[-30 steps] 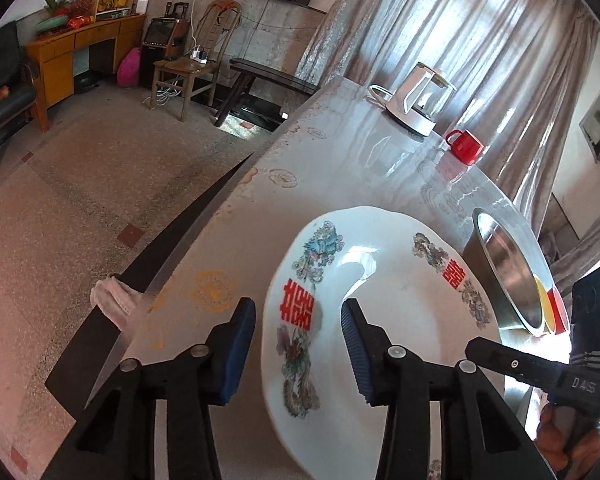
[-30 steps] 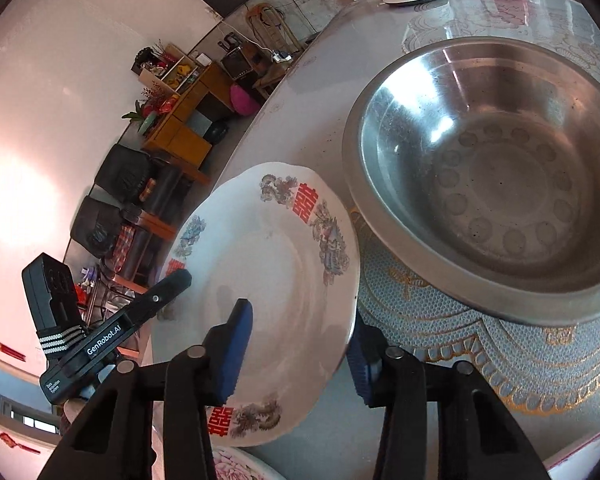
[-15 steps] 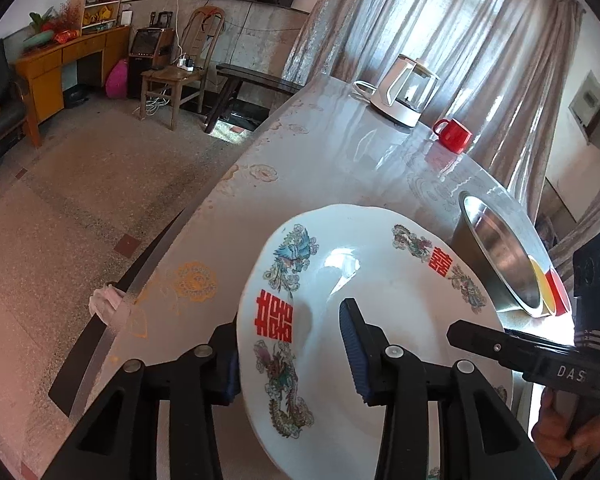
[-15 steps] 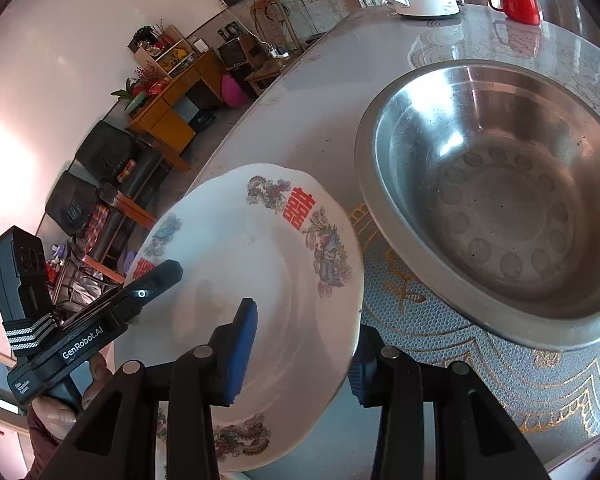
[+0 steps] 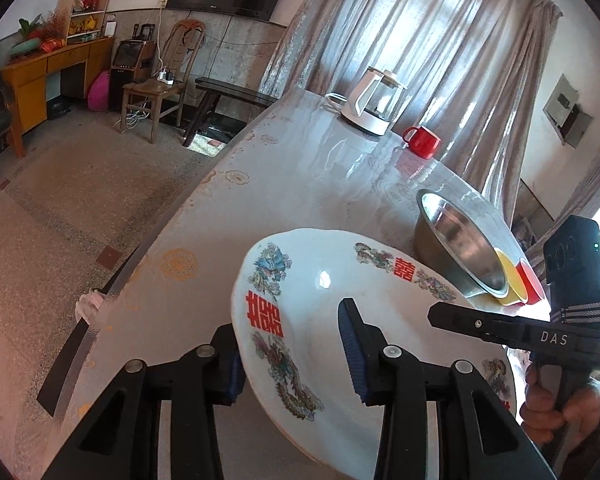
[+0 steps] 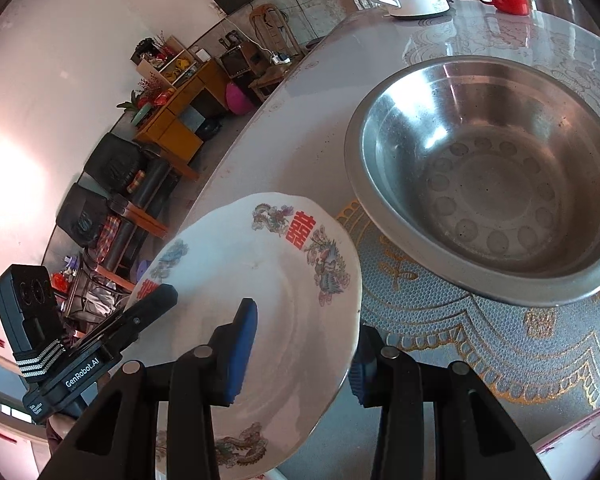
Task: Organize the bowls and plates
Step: 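Lift the double-happiness plate and lower it onto the purple-flower plate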
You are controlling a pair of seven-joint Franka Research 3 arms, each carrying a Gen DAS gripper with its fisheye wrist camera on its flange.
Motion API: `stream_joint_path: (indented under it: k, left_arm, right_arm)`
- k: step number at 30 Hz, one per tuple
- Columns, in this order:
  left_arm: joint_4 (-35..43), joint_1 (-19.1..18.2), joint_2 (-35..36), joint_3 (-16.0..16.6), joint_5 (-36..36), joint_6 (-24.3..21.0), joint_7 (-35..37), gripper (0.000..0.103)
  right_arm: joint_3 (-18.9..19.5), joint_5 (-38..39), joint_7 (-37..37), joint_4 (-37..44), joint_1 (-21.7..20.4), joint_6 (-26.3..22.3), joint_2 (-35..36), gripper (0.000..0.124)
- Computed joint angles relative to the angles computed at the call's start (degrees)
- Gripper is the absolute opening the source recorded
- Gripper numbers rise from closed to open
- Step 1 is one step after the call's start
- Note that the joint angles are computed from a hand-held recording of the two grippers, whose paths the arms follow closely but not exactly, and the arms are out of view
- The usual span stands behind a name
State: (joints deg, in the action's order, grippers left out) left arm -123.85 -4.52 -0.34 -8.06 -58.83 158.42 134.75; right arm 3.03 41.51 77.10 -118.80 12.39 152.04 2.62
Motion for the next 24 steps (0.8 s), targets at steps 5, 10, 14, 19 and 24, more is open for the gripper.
stream_joint_path:
  k: [5,10,14,19,24]
  left_arm:
    - [-1.18,-0.56,-0.75,-0.10,-0.23,0.69,0.82,0.039]
    - [-2.70,-1.38,-2.50,0.30,-4.62,1.54,5.05,0.039]
    - [-3.81,-2.23,-4.07,0.98,-6.75,2.25,7.16,0.039]
    - [-6.05,-3.97,-7.27,1.87,-9.76,3.45,11.18,0.039]
    - [-8.65,-6.84,-11.47,3.02,-12.22,4.33,14.69,0.039]
  right_arm:
    - [0.27,0.22,-1.87,-1.02,0.46,1.36,-0.55,0.041]
    - [0.19,0.21,-2.58,-1.88,0.69,1.32,-1.19,0.041]
    - [0.31,1.70,-4.48,-3.01,1.10,2.69,-2.39,0.041]
    - [0.19,4.51,-7.28,-4.94,1.89,4.41,-4.79,0.041]
    - [-0.63,7.95,-9.76,-8.85,3.09,5.96,-9.31,0.041]
